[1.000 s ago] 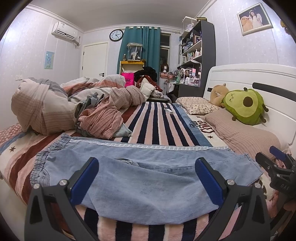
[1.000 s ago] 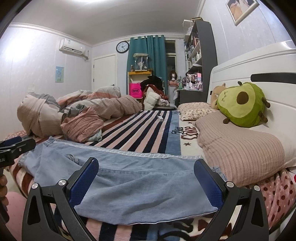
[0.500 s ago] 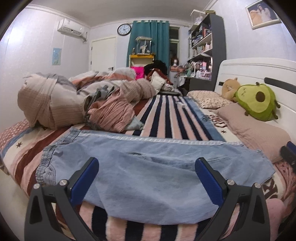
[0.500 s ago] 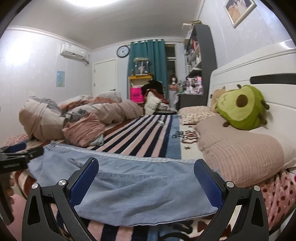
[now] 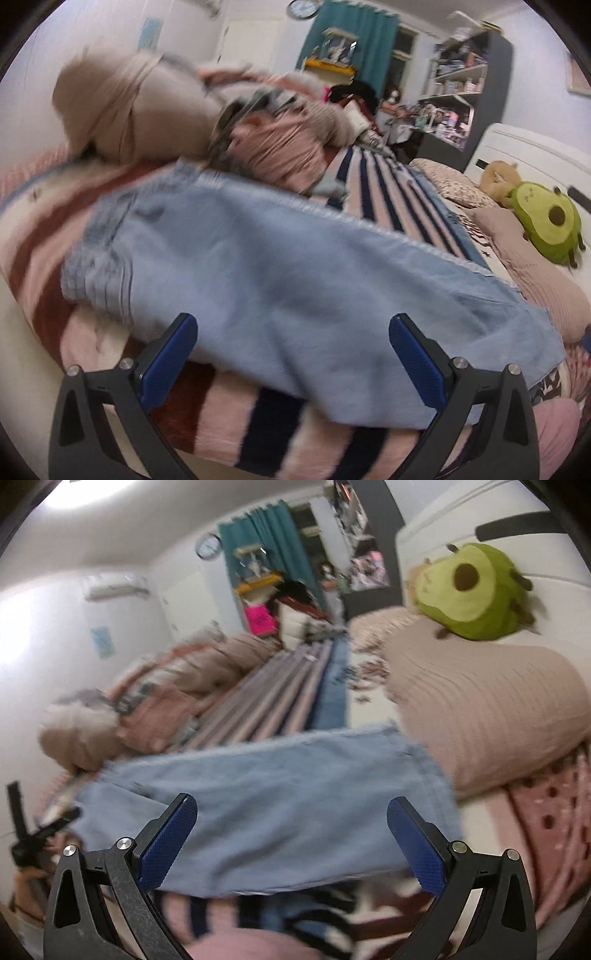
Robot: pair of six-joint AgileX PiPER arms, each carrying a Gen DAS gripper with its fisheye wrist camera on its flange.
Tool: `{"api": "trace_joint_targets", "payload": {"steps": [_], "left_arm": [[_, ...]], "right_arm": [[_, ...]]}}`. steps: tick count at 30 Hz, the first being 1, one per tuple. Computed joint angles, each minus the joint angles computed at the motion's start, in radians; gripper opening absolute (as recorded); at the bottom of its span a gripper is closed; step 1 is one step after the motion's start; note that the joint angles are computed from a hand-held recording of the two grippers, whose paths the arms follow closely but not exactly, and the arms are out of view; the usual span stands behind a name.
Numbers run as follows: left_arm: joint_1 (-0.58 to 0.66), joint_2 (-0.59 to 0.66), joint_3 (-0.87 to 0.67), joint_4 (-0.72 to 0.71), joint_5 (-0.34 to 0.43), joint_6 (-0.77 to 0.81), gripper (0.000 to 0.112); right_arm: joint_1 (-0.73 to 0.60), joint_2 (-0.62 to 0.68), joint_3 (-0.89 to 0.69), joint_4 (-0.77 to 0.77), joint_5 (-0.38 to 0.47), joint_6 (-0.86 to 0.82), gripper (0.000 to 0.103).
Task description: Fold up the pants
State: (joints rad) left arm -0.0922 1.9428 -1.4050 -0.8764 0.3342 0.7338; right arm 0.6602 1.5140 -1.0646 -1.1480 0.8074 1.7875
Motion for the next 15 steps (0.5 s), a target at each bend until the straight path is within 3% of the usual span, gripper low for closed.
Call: {"api": "trace_joint_targets", "payload": {"steps": [4,7,12,15], "left_arm": [[0.068,0.08,-0.038,-0.151,0.105,0.092,0.102],[0.078,0.093,-0.041,-0.2,0.131,0.131,0.101],[0.078,0.1,-0.061,-0.158,0.166,0.065,0.1],[0.088,0.078,-0.041,-0.046,0.157,-0.028,0.1]], "right_arm": [[-0.017,0.064,-0.041,0.133,-0.027,-0.042,0.103],[-0.031,0.106,-0.067,0.227,-0.038,-0.092,0.102],[-0.031,0.094,-0.051,0.31,-0.084,-0.068,0.1],[-0.015,0.089,-0.054,0.369,-0.085,-0.082,0.098]]}}
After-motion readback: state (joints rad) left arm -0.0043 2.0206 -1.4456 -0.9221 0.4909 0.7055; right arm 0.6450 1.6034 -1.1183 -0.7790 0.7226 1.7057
